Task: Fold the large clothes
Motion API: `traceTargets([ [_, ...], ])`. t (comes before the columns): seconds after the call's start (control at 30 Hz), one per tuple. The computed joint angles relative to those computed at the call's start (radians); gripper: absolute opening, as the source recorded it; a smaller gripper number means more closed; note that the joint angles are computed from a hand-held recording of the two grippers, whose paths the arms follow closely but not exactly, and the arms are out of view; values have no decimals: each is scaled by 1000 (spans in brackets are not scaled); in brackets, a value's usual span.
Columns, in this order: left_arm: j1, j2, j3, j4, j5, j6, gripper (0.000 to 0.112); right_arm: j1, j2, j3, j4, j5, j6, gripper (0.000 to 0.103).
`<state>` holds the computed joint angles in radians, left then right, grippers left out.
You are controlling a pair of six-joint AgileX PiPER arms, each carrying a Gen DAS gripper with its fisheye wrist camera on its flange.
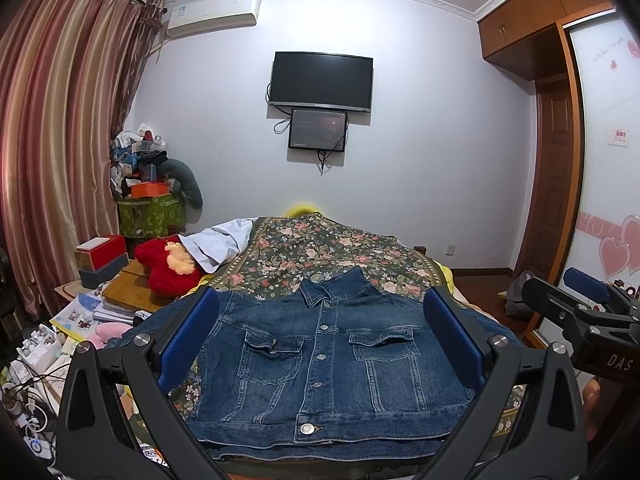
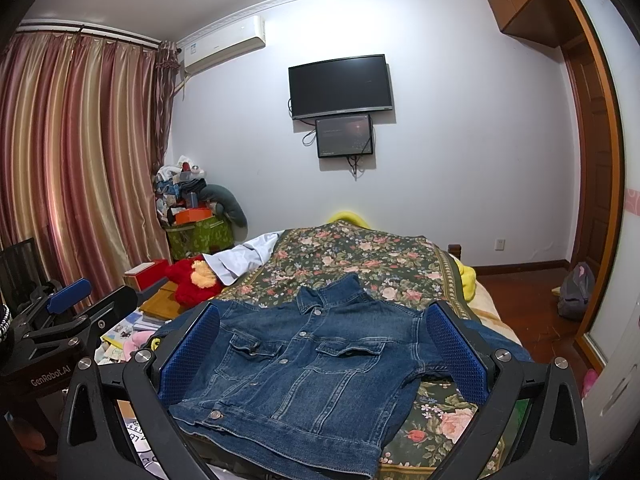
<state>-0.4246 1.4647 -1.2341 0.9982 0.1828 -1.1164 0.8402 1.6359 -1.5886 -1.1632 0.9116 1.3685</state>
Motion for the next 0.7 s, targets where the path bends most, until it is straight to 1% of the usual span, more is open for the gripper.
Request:
traceTargets([
  [0.2, 2, -1, 1, -9, -7, 8, 103, -2, 1, 2, 0, -3, 3, 103],
  [0.37, -3, 2, -4, 28, 3, -26, 103, -3, 16, 1, -8, -9, 18, 103],
  [0.53, 1, 7, -14, -32, 5, 29, 103, -17, 20, -4, 10, -18, 0, 103],
  [0.7, 11, 9, -12, -45, -4, 42, 103, -33, 39, -18, 29, -30, -12, 103],
])
